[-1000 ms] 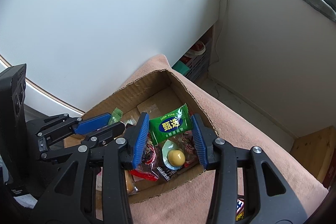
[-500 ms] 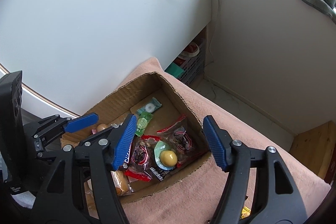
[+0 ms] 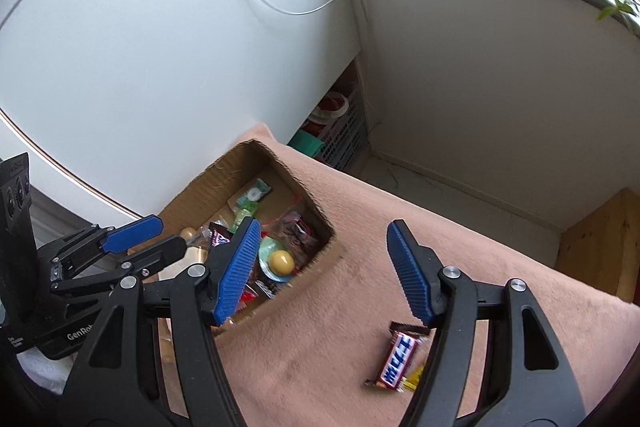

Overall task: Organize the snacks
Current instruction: 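Move both grippers back over the Snickers bar and yellow candy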

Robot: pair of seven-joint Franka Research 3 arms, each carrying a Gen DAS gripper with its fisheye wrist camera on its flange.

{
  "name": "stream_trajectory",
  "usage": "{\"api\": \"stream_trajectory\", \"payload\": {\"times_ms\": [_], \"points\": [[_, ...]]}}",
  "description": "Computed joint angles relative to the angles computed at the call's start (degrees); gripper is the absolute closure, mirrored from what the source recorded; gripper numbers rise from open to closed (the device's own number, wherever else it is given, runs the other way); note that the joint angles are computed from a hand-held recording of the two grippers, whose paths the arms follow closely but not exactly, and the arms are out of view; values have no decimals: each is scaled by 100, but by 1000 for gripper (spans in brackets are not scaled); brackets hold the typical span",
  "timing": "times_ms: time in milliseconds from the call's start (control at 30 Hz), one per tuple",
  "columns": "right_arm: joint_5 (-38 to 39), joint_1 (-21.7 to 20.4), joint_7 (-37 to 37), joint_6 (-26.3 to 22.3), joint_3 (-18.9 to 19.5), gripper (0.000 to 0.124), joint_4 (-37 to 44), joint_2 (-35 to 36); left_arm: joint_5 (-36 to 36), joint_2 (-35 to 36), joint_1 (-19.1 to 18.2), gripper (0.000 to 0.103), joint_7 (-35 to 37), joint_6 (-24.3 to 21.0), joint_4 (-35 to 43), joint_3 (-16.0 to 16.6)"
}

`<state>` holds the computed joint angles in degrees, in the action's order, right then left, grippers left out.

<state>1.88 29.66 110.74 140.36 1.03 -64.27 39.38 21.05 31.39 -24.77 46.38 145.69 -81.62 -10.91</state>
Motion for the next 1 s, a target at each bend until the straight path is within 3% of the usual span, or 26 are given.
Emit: {"api": "stream_trajectory", "payload": {"times_ms": [333,567,800,1000], "points": [[-13,-237,446,913,-56,55,-2664,-1597,-161,-123,-76,61,34,149,-232,-161],[44,-453,752,1276,35,55,-3985,-2356,-358,-33,-163,61,176,110,-224,-309],[616,-712,711,1438,280,56,-4465,-2442,-713,301,-251,61,527,-25,116,-501],[1277,-853,371,1271,464,69,-4309,-2116,-1011,635,-329,61,840,-145,483,-609]]}}
